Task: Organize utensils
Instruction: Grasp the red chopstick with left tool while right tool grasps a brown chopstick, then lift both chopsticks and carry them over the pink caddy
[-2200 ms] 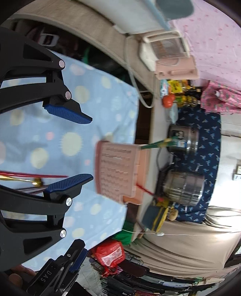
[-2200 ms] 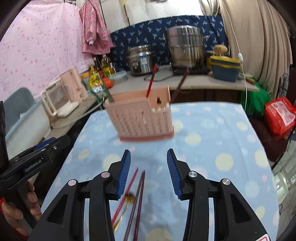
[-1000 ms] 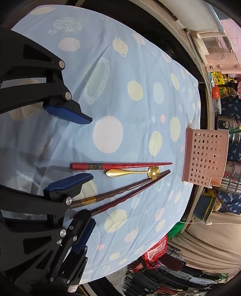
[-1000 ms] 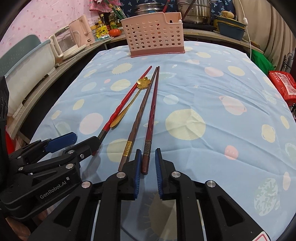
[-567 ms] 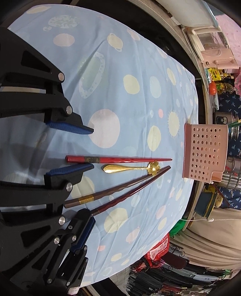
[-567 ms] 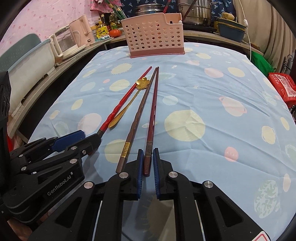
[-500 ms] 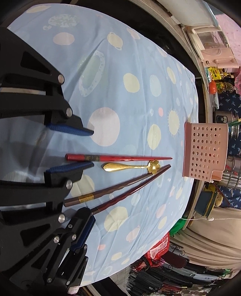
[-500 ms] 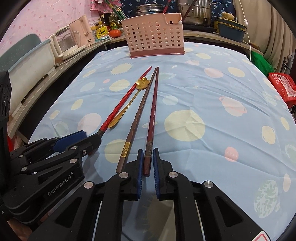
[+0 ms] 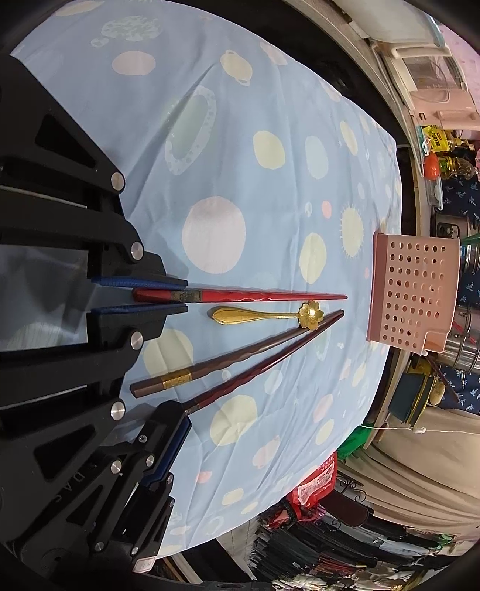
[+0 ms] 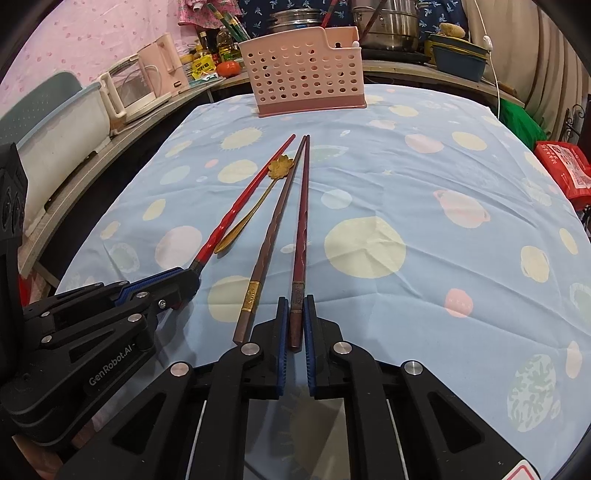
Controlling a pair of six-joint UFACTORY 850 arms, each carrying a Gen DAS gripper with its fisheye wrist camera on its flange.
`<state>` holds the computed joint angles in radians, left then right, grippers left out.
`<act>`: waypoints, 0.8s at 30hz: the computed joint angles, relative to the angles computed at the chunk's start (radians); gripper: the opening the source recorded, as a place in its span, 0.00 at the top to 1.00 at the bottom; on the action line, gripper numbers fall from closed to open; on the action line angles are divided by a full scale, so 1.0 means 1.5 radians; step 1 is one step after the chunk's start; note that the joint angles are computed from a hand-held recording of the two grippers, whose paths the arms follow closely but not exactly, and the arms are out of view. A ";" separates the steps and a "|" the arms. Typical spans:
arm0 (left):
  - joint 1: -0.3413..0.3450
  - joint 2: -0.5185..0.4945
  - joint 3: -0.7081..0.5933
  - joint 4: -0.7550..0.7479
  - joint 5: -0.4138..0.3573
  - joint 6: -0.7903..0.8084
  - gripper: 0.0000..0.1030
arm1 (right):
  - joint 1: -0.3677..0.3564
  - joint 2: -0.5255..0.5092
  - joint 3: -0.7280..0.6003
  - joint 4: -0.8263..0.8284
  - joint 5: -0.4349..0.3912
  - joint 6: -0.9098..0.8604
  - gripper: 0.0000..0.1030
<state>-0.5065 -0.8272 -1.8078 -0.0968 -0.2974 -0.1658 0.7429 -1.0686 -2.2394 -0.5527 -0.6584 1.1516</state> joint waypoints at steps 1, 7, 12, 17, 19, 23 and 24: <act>0.000 0.001 0.001 -0.006 -0.002 0.005 0.93 | 0.000 0.003 0.004 -0.002 0.002 0.003 0.93; -0.001 0.015 0.013 -0.008 0.006 0.005 0.93 | -0.002 0.032 0.050 -0.024 0.020 0.042 0.93; 0.000 0.033 0.025 -0.018 0.013 0.014 0.93 | -0.001 0.065 0.093 -0.067 0.037 0.091 0.93; 0.002 0.057 0.036 -0.015 0.026 0.009 0.93 | 0.000 0.100 0.125 -0.136 0.050 0.157 0.93; 0.004 0.066 0.036 -0.018 0.031 0.011 0.93 | 0.000 0.114 0.135 -0.165 0.054 0.184 0.93; 0.009 0.083 0.033 -0.032 0.042 0.022 0.93 | -0.001 0.136 0.144 -0.219 0.053 0.227 0.93; 0.010 0.087 0.032 -0.028 0.045 0.019 0.93 | -0.001 0.141 0.145 -0.232 0.052 0.237 0.93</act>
